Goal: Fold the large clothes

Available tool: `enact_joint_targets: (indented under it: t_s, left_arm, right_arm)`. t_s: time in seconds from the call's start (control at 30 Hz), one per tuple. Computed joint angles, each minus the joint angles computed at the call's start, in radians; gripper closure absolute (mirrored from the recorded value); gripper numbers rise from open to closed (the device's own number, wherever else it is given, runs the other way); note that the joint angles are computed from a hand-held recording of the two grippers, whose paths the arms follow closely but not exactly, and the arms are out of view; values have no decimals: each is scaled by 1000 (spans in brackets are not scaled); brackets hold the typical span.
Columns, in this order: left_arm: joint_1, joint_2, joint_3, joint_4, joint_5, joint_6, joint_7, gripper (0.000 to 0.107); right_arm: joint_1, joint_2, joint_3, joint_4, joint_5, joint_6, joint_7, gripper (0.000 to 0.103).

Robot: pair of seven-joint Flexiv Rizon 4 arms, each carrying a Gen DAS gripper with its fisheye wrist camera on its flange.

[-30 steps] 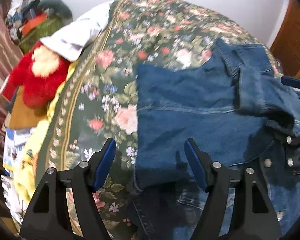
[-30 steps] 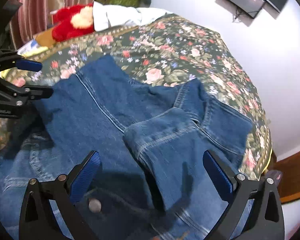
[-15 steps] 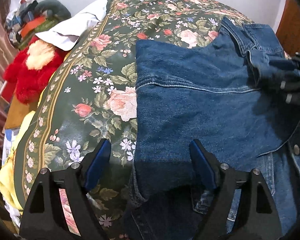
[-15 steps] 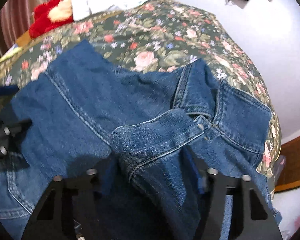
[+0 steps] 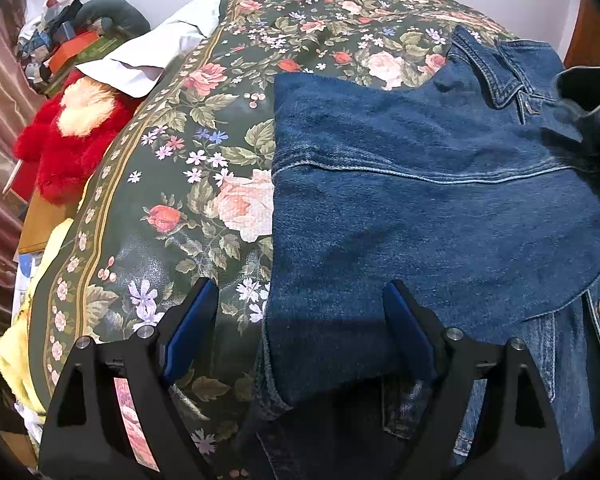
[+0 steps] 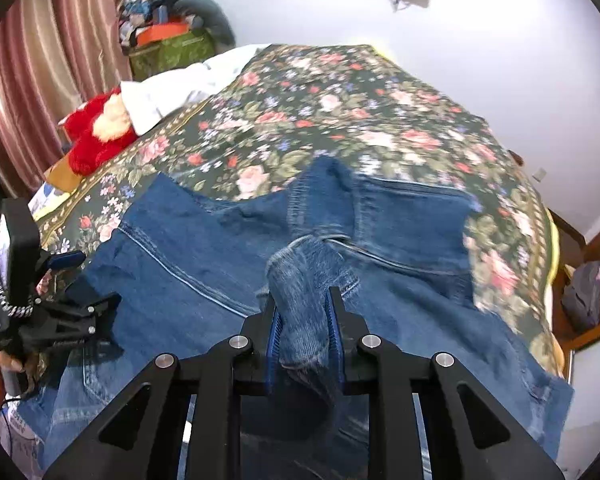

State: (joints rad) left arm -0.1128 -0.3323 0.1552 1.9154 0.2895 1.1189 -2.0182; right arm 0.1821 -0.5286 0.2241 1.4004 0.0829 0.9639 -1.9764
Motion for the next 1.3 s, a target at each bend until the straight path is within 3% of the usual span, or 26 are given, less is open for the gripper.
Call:
enact_joint_targets:
  t_s: [0.47,0.73,0.93,1.2,1.3]
  left_arm:
    - [-23,-15,5,-56,61,-94,-63,20]
    - [-18,-13,-3,-57,67,-104,-64,20]
    - [3,13,-23,-70,3,-151,-44,21]
    - [14,23,-90,-107,-97,-65,60,21]
    - [0,-15,-103,-137,-130,-74,116,21]
  right_arm:
    - [-134,42,-39,33,98,-61,26,86]
    - [-142,30,-127,70,-29,10,132,86]
    - [-208,27,-58,-39,61,-153,103,85]
    - [-127,15,-57,-38,31,-191,58,85]
    - [-39,0,-140,45,-148,-122,102,85]
